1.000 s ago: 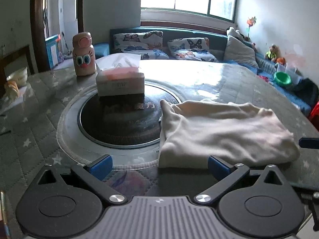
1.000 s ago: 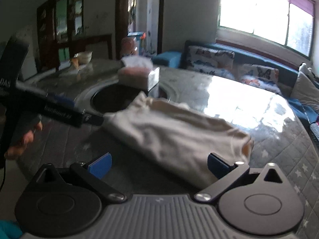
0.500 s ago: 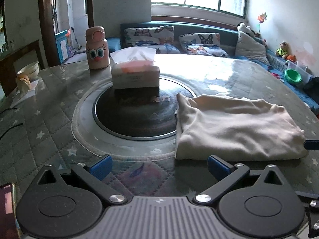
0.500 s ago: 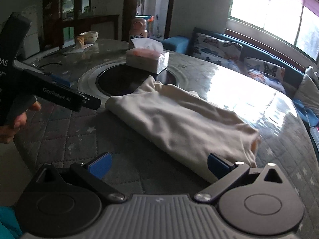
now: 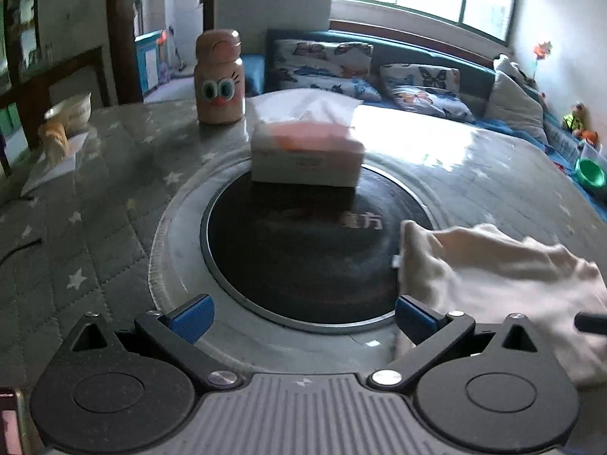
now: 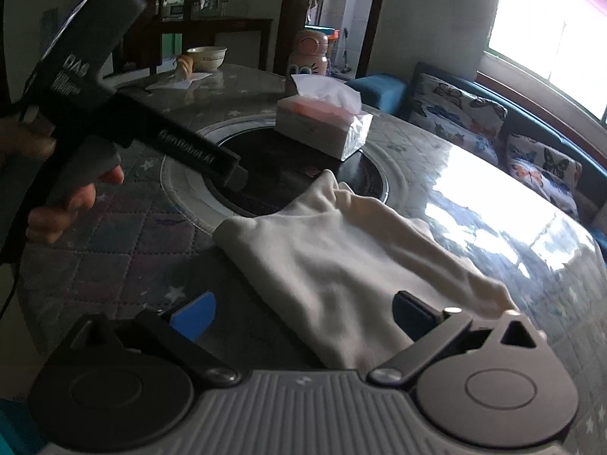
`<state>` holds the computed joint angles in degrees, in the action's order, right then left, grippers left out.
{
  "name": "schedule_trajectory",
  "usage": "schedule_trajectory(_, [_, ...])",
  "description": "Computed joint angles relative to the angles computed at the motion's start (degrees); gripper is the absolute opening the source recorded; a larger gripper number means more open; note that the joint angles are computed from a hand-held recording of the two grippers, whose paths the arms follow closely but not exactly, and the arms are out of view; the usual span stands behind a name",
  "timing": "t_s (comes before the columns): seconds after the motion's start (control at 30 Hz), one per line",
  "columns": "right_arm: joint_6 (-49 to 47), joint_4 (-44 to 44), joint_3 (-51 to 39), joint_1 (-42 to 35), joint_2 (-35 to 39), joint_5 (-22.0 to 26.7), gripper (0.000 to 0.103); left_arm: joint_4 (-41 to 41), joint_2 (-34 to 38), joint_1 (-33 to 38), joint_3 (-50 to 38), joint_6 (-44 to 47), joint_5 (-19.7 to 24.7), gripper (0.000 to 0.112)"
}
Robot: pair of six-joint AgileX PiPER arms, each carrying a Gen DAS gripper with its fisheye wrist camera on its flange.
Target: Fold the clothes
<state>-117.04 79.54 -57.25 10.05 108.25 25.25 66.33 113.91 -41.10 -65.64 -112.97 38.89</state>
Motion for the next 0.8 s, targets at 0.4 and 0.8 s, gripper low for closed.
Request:
schedule_trajectory(0.4, [3.5, -6.3, -4.8, 8.5, 4.5, -5.8, 0.036, 0.4, -0.6, 4.1, 0.4, 2.4, -8.1, 0.103])
schedule_trajectory(0.8, [15.9, -10.3, -14.2, -4.1, 8.7, 19.0, 0.005, -7.7, -1.6, 4.0, -0.9, 2.4, -14.8, 0.103])
